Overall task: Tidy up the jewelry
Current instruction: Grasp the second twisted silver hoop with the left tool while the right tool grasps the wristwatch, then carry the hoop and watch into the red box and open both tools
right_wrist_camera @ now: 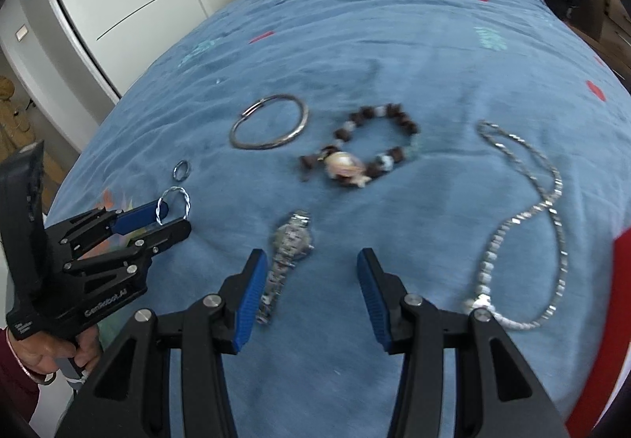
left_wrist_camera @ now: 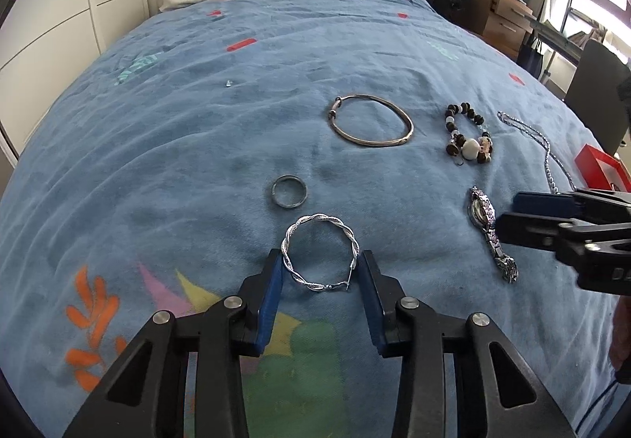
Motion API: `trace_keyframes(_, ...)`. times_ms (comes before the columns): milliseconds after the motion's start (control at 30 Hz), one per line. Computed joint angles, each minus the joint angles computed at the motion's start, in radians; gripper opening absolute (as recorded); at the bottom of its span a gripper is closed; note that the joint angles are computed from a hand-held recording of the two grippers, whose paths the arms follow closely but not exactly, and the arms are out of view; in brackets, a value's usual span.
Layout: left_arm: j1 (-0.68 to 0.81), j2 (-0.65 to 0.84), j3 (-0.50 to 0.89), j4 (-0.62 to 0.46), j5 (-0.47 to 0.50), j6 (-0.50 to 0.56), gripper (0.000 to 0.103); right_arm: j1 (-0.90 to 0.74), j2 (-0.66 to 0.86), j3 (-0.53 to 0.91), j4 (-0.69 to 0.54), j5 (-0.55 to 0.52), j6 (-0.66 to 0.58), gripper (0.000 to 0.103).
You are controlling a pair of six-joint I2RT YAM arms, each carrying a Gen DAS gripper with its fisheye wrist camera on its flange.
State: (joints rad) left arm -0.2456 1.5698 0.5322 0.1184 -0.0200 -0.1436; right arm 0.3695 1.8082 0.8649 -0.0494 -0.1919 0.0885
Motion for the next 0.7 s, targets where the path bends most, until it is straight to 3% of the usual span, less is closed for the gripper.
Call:
trace_keyframes(233, 0.025, -0.049, -0.033, -0.006, 0.024, 0.005, 0.038, 0.063, 0.078, 0.069, -0.009, 0.065, 0.012, 0.045)
trace_keyframes(367, 0.027, -0.07, -0.043, -0.014, 0.025, 0.007, 0.038, 0.078, 0.076, 0.059, -0.007, 0.083, 0.009, 0.023)
trace_keyframes(700, -0.011, -0.174, -0.057, -0.095, 0.0, -0.02, 0.038, 0.073, -0.038, -0.033, 0.002, 0.045, -0.001, 0.023)
